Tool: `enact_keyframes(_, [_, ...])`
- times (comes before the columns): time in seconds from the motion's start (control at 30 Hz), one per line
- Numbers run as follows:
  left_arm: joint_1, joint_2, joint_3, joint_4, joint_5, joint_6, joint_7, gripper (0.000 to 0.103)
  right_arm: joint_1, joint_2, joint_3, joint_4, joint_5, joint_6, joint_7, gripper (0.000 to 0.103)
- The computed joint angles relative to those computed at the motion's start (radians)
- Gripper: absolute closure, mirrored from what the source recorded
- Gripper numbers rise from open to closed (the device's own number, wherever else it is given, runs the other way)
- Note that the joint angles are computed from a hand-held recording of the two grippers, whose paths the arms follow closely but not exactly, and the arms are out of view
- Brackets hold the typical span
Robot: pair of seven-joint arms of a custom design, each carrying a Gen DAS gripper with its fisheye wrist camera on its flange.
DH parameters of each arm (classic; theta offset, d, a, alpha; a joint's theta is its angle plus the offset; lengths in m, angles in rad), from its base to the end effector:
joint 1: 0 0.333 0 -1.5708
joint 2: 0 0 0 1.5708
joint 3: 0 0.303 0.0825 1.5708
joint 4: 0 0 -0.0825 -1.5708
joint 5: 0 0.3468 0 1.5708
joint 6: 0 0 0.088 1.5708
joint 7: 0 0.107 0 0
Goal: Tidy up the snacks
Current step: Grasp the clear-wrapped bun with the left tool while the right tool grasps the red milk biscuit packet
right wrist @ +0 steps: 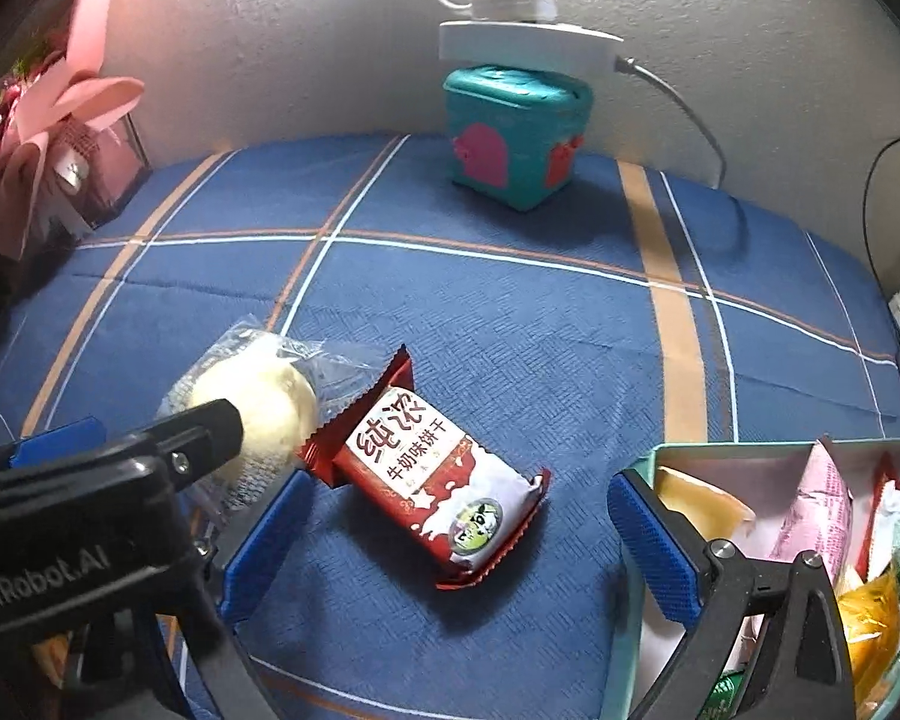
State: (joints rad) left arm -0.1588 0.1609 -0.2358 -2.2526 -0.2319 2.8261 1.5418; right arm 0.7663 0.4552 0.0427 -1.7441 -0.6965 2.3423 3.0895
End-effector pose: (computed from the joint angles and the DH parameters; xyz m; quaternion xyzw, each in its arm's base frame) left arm 0.5082 -0.1965 0.3532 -0.6368 0.7397 -0.2123 0.0470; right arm 0.4515 0.4548 0.3413 -0.5898 0.7640 -0.2091 0.1572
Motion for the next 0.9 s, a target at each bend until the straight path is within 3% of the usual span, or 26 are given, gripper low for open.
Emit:
enact_keyframes(0.3, [0.014, 0.010, -0.002, 0.013, -0.026, -0.003, 0.028, 0.003, -0.013, 0.030, -0.009, 0.029, 0.031, 0.014, -0.034, 0.015])
enact_keyframes(0.47, [0.012, 0.021, -0.014, 0.021, -0.042, -0.004, 0.046, 0.004, -0.021, 0.010, -0.013, -0.014, 0.045, 0.073, 0.004, 0.039])
enact_keyframes(0.6, [0.025, 0.025, -0.040, 0.027, -0.104, -0.005, 0.108, 0.012, -0.019, 0.006, -0.018, -0.035, 0.053, 0.086, 0.039, 0.057])
enact_keyframes(0.7, [0.040, 0.031, -0.064, 0.036, -0.186, -0.019, 0.182, 0.027, -0.015, 0.001, -0.017, -0.040, 0.046, 0.076, 0.051, 0.060])
enact_keyframes(0.9, [0.022, 0.020, -0.061, 0.030, -0.245, -0.016, 0.239, 0.035, -0.015, -0.008, -0.009, -0.050, 0.047, 0.066, 0.069, 0.060])
